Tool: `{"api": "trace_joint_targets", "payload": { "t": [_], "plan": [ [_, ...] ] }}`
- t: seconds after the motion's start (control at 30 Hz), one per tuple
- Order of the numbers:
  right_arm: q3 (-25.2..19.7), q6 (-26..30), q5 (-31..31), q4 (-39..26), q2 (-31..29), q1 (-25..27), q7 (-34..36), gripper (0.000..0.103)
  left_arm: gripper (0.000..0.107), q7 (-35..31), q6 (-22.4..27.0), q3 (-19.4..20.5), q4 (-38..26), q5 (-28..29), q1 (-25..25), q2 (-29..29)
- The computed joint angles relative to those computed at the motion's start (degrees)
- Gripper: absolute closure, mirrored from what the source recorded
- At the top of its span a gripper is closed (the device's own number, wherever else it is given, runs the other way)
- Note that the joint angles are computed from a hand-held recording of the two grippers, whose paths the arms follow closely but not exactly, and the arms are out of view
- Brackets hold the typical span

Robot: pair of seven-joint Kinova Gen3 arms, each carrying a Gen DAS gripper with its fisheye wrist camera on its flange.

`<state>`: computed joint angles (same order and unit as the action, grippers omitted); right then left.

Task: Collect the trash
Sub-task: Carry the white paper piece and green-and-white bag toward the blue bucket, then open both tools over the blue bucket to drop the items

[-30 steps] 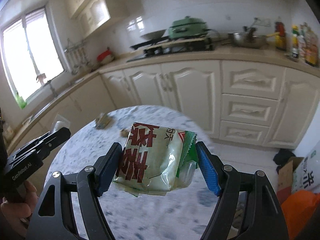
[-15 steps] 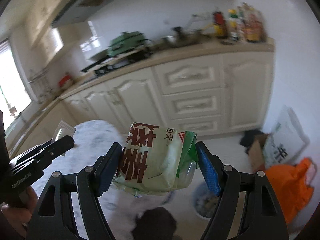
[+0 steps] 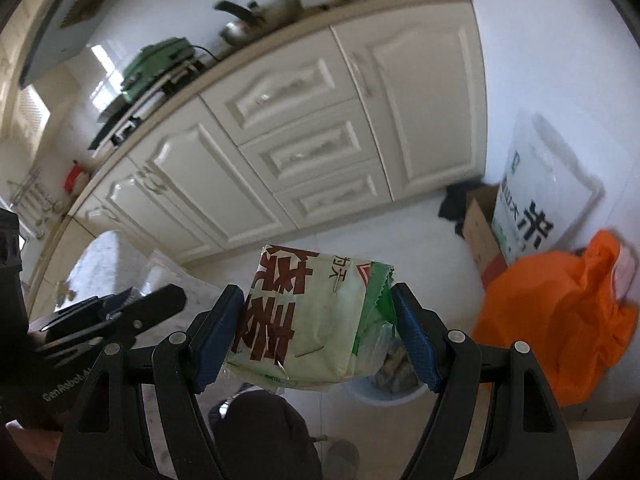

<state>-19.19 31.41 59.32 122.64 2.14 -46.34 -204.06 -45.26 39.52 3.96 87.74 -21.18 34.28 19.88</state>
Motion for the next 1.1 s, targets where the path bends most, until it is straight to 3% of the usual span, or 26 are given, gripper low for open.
{"api": "trace_joint_targets", "payload": {
  "t": [0.2, 0.27, 0.33, 0.4, 0.47, 0.53, 0.67, 0.77, 0.93, 1.1],
  "plan": [
    [4.7, -11.6, 4.6, 3.4, 3.7, 3.6, -4.7, 0.026, 0.088, -9.5, 7.0, 1.7, -15.0, 6.8, -4.2, 12.1],
    [5.6, -14.6, 5.1, 3.7, 5.6, 5.1, -5.0, 0.024, 0.080, -11.4, 9.6, 1.2, -19.5, 8.6, -4.5, 15.2],
    [8.1, -18.0, 8.5, 4.6, 7.3, 4.8, -8.9, 0.023, 0.048, -12.5, 11.8, 0.4, -23.3, 9.7, -4.4, 17.9],
    [13.3, -20.5, 11.8, 5.6, 8.2, 1.4, -13.6, 0.014, 0.030, -12.0, 12.7, -1.3, -24.9, 9.3, -3.1, 18.8],
    [16.9, -23.0, 15.3, 6.6, 8.9, -0.5, -18.3, 0.007, 0.020, -10.1, 13.4, -3.3, -25.2, 7.7, -1.0, 19.1],
    [16.3, -23.5, 19.4, 7.2, 9.3, 0.4, -22.9, 0.000, 0.012, -8.6, 13.9, -4.2, -25.8, 6.7, -0.1, 19.5],
    [13.0, -21.5, 20.7, 8.0, 9.1, 2.6, -26.3, 0.000, 0.006, -3.3, 13.5, -6.3, -22.3, 3.3, 3.4, 16.9],
    [9.9, -18.5, 14.3, 7.7, 8.2, 3.9, -20.7, 0.000, 0.006, 0.3, 12.0, -6.7, -18.8, 0.4, 5.3, 14.2],
    [8.6, -14.0, 5.0, 6.6, 5.7, 2.1, -12.4, 0.000, 0.006, 7.5, 8.7, -6.4, -10.9, -5.1, 8.5, 7.7],
    [5.8, -7.7, -1.0, 3.7, 2.9, 0.5, -6.3, 0.000, 0.006, 16.4, 5.8, -6.2, -0.9, -12.6, 11.4, -0.4]
  ]
}}
